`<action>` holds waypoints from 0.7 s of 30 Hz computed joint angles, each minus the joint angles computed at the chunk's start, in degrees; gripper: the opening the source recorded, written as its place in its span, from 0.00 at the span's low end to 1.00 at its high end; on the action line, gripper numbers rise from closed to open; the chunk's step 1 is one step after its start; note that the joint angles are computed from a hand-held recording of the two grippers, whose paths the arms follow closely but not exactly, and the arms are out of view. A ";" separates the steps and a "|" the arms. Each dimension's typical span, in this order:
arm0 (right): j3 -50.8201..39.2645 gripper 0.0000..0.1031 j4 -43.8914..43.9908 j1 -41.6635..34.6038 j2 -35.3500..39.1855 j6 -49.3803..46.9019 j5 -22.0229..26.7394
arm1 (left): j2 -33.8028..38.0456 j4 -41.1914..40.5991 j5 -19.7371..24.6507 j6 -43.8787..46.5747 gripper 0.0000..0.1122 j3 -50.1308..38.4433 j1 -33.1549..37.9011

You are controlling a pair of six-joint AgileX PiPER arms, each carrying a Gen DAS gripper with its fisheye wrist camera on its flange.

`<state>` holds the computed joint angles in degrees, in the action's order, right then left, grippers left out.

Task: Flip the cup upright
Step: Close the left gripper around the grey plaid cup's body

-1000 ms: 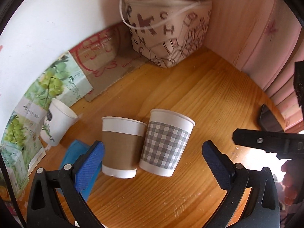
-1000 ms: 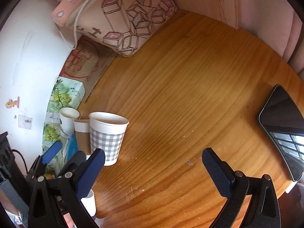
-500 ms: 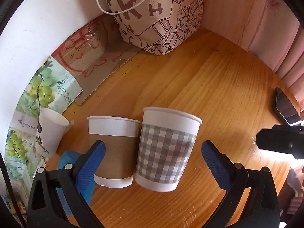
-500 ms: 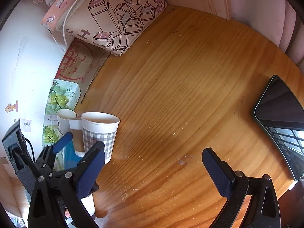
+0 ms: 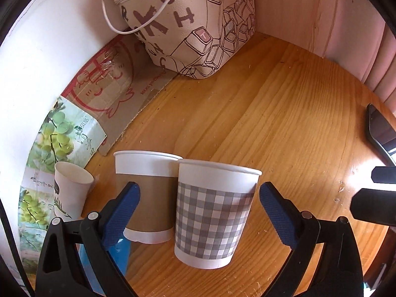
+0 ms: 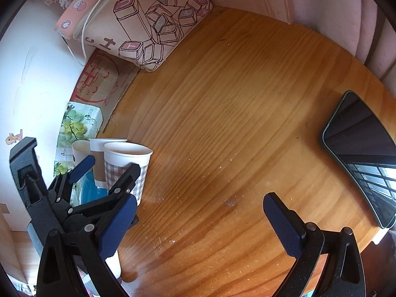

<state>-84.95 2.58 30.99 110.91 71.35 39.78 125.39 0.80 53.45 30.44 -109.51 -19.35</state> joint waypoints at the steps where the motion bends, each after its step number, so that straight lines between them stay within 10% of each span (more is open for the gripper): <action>1: 0.15 1.00 -0.29 0.11 -0.20 0.35 0.04 | 0.30 -0.52 0.87 0.48 0.87 -0.79 0.02; 21: 7.33 1.00 -7.59 2.21 -7.05 10.22 0.52 | 5.09 2.18 8.68 -3.05 0.66 -7.60 -1.16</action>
<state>-77.62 -5.01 33.20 103.86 81.57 40.30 130.48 2.98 62.13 27.39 -117.11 -20.51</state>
